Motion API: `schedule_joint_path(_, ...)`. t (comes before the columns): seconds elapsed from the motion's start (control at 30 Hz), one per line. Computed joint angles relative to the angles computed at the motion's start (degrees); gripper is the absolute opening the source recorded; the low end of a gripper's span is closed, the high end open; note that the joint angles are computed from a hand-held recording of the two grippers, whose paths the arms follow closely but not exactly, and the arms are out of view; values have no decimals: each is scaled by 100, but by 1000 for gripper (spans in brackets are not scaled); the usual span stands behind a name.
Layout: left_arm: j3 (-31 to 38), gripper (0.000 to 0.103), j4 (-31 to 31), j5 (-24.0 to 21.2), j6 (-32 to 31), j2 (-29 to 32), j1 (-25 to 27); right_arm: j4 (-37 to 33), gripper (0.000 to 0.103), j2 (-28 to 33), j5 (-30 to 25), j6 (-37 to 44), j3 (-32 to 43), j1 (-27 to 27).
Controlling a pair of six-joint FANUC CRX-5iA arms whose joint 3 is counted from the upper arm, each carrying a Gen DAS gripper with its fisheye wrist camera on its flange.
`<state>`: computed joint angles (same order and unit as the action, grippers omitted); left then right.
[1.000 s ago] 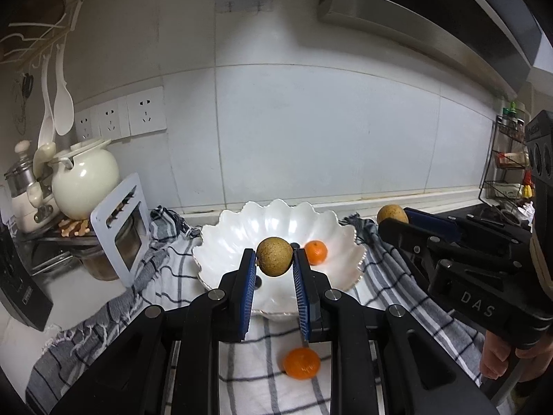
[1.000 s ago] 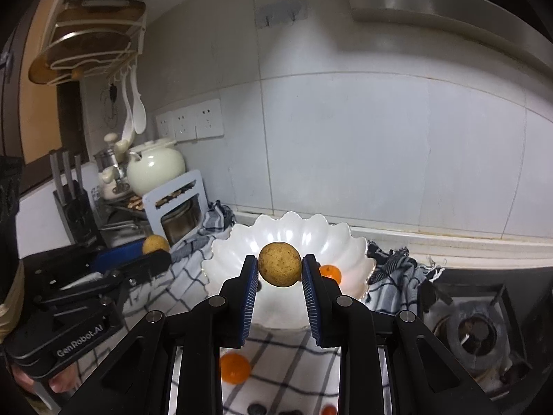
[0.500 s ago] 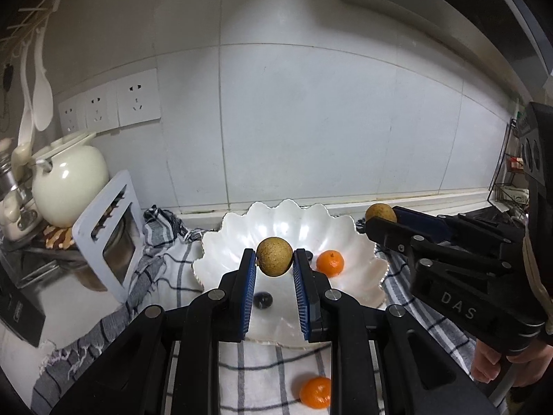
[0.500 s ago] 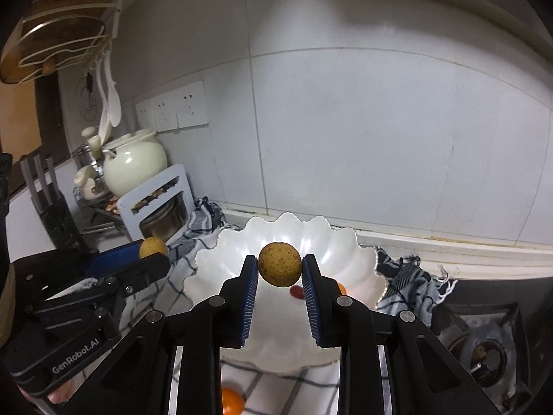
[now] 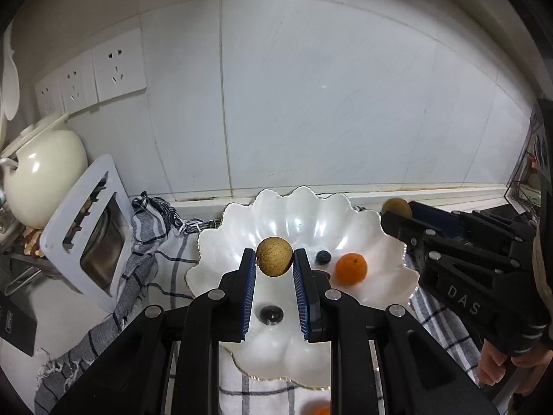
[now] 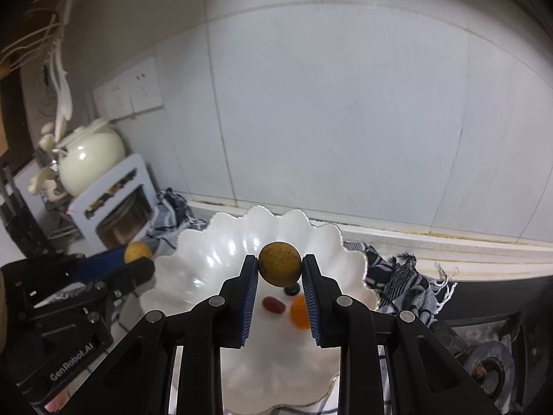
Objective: Organize fruits
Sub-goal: 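Lift and carry both tan fruits over the white bowl with both tools, then open the left tool to drop its fruit while the right tool releases its fruit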
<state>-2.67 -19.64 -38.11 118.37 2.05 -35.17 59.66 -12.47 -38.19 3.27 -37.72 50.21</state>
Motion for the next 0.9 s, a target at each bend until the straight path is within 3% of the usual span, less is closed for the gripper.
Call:
schedule_joint_path(0.43,538,23,528,-357,-441,803,233,-1119,28,608,176,839,507,-463)
schedule_joint_path(0.77,850,23,529,-614,-509,1178,207,-1603,28,843,150,1167,712,-547)
schedule_joint_path(0.9,936,30,455,-702,-473,1239,164,-1663,29,869,173,1209,725,-595)
